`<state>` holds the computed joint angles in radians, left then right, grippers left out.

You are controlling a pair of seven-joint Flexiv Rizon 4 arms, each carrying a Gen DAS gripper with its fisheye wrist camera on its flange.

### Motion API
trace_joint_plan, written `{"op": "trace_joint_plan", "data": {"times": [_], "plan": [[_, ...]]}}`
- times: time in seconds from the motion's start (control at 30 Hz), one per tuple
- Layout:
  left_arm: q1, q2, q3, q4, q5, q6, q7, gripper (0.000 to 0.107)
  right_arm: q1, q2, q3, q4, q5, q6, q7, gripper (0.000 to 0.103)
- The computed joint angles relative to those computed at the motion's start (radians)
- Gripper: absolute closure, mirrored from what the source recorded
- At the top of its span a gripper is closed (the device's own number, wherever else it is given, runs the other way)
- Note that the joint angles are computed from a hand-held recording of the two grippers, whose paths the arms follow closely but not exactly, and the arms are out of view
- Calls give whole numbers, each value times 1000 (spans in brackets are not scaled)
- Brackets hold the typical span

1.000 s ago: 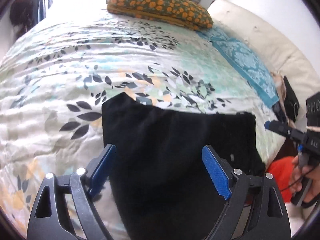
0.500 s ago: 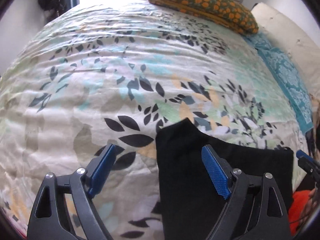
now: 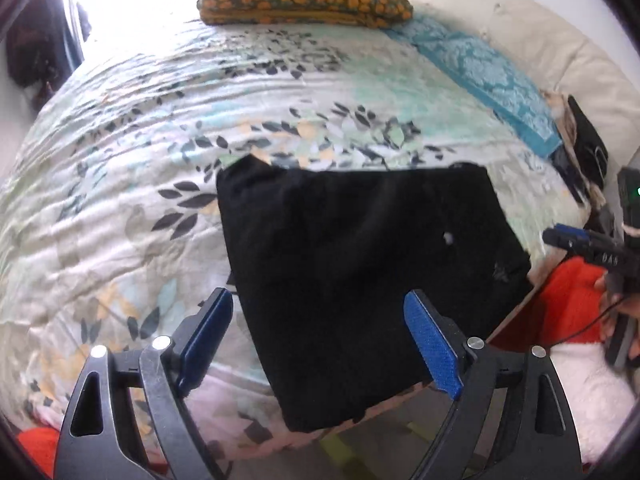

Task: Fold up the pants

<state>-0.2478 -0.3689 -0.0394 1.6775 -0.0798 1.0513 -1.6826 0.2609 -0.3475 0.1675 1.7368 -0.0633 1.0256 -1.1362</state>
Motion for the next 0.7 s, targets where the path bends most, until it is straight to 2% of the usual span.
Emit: {"op": "trace_joint_plan", "data": {"times": [0.1,0.23,0.27,0.33,0.4,0.47,0.57,0.7], "plan": [[-55,9,45,-40,83,-35,-129,17,30,53,-24,40,-98,28,17,18],[-65,-15,22,-20,91,-43,-182,17,30,27,36,-1,-15,15,-40,18],[-76,-29,25,-22,114,-52,-185,17,47,12,34,0,-33,13,-49,18],[-108,-72,46,-69,183,-140,-202,17,94,-18,3,8,-122,-42,-35,18],[-127,-81,62,-78,237,-161,-221,17,90,-52,18,-30,-89,-157,-46,19],[-129,-71,63,-77,256,-159,-231,17,70,-33,26,-6,-39,-106,-43,19],[-123,-62,61,-74,260,-155,-255,17,82,12,-9,57,-92,-9,25,18],[-129,-63,66,-91,298,-176,-270,17,66,18,3,58,-76,-16,37,18]]}}
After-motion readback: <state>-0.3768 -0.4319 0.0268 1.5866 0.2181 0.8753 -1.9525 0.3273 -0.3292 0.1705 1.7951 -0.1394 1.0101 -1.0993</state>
